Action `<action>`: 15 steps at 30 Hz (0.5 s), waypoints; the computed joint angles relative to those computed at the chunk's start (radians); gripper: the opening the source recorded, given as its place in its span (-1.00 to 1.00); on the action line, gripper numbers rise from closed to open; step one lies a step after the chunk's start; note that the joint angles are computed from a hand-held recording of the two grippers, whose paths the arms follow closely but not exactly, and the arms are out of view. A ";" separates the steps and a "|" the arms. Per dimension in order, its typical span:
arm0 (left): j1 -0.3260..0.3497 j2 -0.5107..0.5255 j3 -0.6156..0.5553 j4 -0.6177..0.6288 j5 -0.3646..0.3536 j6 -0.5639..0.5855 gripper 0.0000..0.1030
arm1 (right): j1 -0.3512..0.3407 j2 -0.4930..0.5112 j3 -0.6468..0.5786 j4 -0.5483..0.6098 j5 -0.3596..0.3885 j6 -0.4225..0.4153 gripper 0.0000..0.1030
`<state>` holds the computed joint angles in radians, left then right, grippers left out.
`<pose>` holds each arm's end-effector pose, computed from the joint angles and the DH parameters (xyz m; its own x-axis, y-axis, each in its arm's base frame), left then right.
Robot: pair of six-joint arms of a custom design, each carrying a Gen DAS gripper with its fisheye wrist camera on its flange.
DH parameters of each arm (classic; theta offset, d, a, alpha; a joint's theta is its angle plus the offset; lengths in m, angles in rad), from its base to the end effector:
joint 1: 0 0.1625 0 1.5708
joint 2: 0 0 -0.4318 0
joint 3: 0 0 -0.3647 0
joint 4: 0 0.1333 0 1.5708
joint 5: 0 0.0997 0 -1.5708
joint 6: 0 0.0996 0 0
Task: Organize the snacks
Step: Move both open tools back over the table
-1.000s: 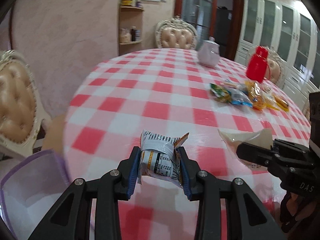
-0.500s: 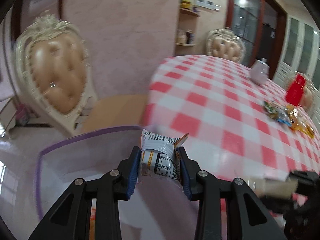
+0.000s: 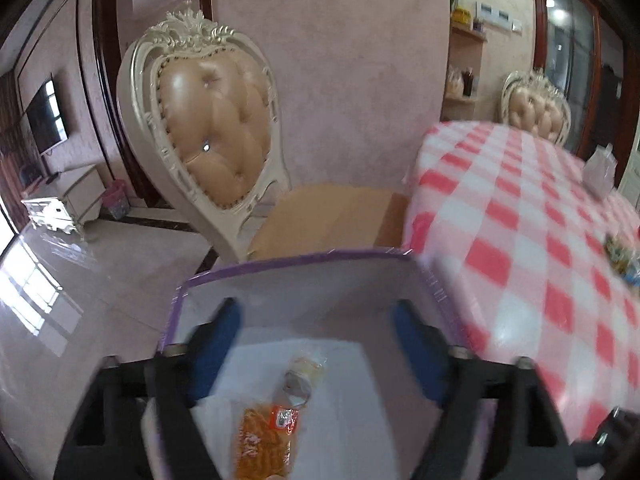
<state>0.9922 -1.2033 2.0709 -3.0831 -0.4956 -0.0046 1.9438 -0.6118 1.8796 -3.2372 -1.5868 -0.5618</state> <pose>-0.0880 -0.5387 0.3093 -0.6893 -0.1856 -0.7003 0.4339 0.6683 -0.6042 0.3387 -0.5041 0.0093 -0.6110 -0.7607 0.2192 -0.7814 0.5353 -0.3206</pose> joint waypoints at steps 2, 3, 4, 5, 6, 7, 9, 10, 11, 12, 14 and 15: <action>-0.023 0.025 -0.006 -0.038 -0.019 0.025 0.64 | -0.031 -0.043 0.033 -0.053 0.027 0.020 0.41; -0.035 0.042 -0.012 -0.047 -0.033 0.036 0.64 | -0.044 -0.061 0.047 -0.082 0.031 0.030 0.41; -0.049 0.061 -0.019 -0.051 -0.052 0.042 0.65 | -0.062 -0.085 0.068 -0.123 0.030 0.041 0.41; -0.066 0.087 -0.029 -0.061 -0.081 0.058 0.65 | -0.078 -0.106 0.085 -0.158 0.026 0.052 0.41; -0.078 0.109 -0.038 -0.073 -0.101 0.073 0.65 | -0.102 -0.132 0.109 -0.211 0.015 0.069 0.43; -0.096 0.143 -0.052 -0.087 -0.131 0.091 0.66 | -0.122 -0.155 0.129 -0.245 0.007 0.083 0.45; -0.128 0.200 -0.085 -0.068 -0.189 0.098 0.68 | -0.169 -0.210 0.171 -0.303 -0.023 0.124 0.51; -0.140 0.223 -0.103 -0.051 -0.221 0.099 0.69 | -0.191 -0.237 0.192 -0.330 -0.044 0.140 0.51; -0.155 0.259 -0.129 -0.024 -0.271 0.100 0.69 | -0.213 -0.263 0.214 -0.370 -0.078 0.152 0.51; -0.166 0.292 -0.157 0.003 -0.310 0.095 0.69 | -0.225 -0.282 0.227 -0.398 -0.108 0.162 0.51; -0.188 0.360 -0.212 0.051 -0.396 0.082 0.69 | -0.264 -0.336 0.266 -0.468 -0.191 0.180 0.51; -0.199 0.409 -0.258 0.090 -0.452 0.072 0.69 | -0.269 -0.354 0.265 -0.478 -0.239 0.189 0.54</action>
